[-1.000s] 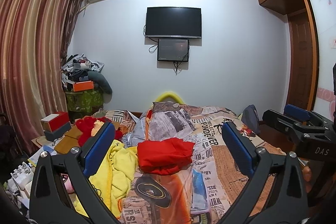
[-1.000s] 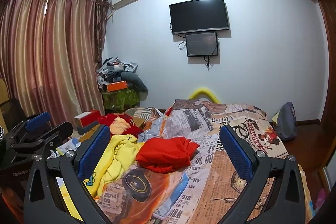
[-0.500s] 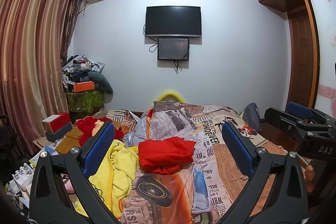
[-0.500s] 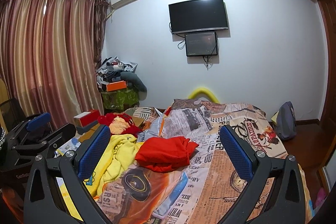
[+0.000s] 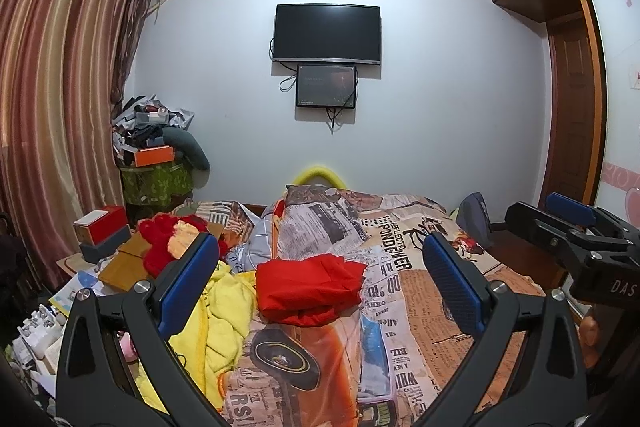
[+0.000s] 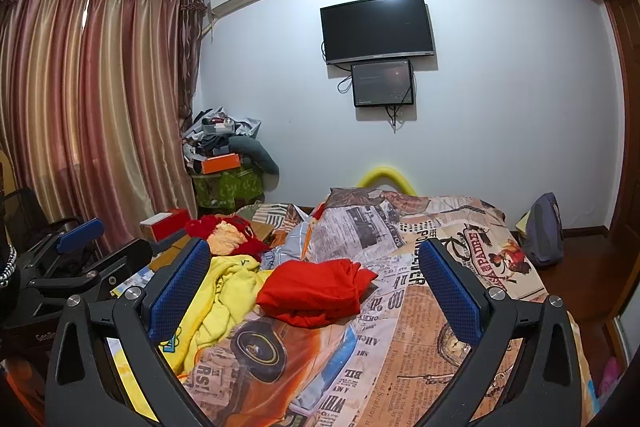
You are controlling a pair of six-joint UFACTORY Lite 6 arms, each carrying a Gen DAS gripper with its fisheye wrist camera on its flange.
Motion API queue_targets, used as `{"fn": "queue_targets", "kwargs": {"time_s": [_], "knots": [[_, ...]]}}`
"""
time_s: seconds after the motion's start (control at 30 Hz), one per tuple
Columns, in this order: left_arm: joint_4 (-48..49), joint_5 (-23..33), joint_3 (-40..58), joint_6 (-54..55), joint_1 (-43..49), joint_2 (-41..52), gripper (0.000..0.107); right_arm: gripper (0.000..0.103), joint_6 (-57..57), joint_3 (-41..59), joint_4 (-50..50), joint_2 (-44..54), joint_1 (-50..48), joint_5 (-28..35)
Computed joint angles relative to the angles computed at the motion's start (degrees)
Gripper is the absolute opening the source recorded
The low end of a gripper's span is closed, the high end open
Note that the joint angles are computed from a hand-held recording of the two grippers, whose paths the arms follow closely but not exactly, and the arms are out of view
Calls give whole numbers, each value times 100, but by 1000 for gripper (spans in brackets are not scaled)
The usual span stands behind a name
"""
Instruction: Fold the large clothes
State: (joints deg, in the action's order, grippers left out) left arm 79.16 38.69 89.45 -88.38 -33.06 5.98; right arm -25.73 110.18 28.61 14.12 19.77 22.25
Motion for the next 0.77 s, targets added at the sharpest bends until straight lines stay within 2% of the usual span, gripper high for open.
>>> {"fn": "queue_targets", "kwargs": {"time_s": [0.17,0.77], "knots": [[-190,-224,-4,143,111,-14,102,103,61,-34,-60,-21,22,-26],[-244,-366,-208,209,157,-167,102,103,466,79,-512,29,111,5]]}}
